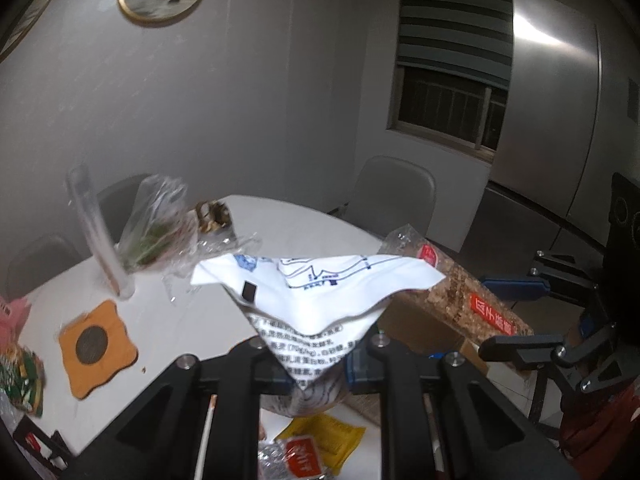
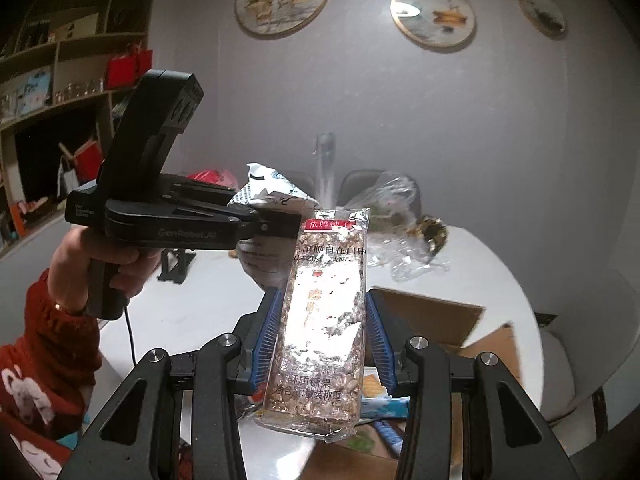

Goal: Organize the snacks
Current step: 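Carry both held snacks into the cardboard box and open both tools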

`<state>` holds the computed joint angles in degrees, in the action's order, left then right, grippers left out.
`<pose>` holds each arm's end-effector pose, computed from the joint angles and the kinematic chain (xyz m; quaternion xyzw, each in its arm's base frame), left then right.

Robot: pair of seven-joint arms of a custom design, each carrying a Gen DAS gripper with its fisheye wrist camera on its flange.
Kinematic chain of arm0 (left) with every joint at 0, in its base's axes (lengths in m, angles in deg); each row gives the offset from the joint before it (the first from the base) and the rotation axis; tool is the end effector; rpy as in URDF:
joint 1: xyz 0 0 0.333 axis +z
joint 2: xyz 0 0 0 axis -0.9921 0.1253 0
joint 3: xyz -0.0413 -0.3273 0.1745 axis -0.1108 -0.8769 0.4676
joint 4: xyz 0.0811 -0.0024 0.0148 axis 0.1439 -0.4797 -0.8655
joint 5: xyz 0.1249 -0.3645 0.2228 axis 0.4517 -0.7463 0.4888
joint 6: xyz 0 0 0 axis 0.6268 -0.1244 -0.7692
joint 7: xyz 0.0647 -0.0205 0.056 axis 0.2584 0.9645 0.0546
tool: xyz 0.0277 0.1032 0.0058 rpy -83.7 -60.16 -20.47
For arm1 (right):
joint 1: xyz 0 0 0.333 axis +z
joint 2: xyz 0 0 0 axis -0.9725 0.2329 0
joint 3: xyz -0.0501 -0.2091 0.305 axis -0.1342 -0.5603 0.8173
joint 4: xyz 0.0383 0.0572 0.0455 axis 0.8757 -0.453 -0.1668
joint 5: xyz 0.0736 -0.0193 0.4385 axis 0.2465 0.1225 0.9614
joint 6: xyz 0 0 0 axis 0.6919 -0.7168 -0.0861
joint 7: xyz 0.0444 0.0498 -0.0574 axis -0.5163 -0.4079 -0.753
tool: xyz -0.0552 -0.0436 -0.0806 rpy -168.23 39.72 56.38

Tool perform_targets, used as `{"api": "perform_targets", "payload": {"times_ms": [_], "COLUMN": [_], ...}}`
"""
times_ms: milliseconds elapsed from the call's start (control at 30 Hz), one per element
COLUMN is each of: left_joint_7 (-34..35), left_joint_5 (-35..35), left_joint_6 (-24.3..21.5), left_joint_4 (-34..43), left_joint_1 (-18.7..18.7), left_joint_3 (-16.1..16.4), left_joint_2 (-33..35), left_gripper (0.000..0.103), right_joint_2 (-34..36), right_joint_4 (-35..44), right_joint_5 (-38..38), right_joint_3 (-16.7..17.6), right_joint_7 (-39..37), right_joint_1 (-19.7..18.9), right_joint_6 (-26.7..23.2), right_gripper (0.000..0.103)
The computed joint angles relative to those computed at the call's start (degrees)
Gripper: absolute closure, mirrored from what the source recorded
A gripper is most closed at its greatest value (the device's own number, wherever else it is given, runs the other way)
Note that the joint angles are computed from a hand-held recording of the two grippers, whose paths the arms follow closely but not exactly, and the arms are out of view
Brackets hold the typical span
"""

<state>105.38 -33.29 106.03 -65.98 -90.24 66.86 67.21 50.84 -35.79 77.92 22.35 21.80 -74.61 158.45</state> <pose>0.6606 -0.2207 0.6813 -0.5395 0.6975 -0.3929 0.2609 0.7519 0.1030 0.6605 -0.8083 0.2738 -0.1612 0.4957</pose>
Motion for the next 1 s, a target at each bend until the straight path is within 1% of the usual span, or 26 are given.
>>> {"api": "perform_targets", "payload": {"times_ms": [200,400,500,600,633,733,833,933,1000], "left_joint_7": [3.60,3.77,3.33,2.95,2.56,1.90,2.74,2.92,3.61], "left_joint_5": [-0.75,0.99,1.36,2.33,3.05,4.94,5.57,7.23,7.31], "left_joint_6": [-3.72,-7.94,-10.29,-13.42,-15.26,-18.93,-22.59,-27.59,-30.35], "left_joint_4": [6.80,13.81,16.26,18.87,20.28,23.25,25.90,29.93,32.35], "left_joint_1": [-1.19,-3.19,-3.80,-4.41,-4.86,-6.02,-6.56,-7.90,-8.30], "left_joint_3": [-1.78,-2.50,-2.62,-2.42,-2.18,-1.73,-1.84,-1.26,-1.32], "left_joint_2": [3.60,9.02,11.25,13.72,14.87,17.30,19.55,22.30,23.96], "left_gripper": [0.088,0.088,0.088,0.088,0.088,0.088,0.088,0.088,0.088], "right_joint_2": [-1.92,-3.14,-2.52,-1.09,-0.59,0.29,1.42,3.94,5.19], "right_joint_4": [-1.67,-3.67,-3.61,-2.61,-2.15,-1.34,-0.12,3.03,4.26], "right_joint_5": [1.47,1.12,-0.45,-2.28,-2.56,-2.72,-2.77,-4.31,-5.87], "right_joint_3": [-1.07,-2.35,-2.97,-3.05,-2.98,-2.66,-2.30,-2.02,-1.60], "right_joint_7": [-0.32,0.59,3.12,5.39,6.05,6.94,7.79,10.07,11.63], "right_joint_1": [-1.39,-1.93,-2.18,-2.43,-2.67,-3.50,-4.17,-4.48,-4.19], "right_joint_6": [1.84,4.53,4.41,4.52,4.27,3.85,3.42,1.88,1.95], "right_gripper": [0.065,0.065,0.065,0.065,0.065,0.065,0.065,0.065,0.065]}}
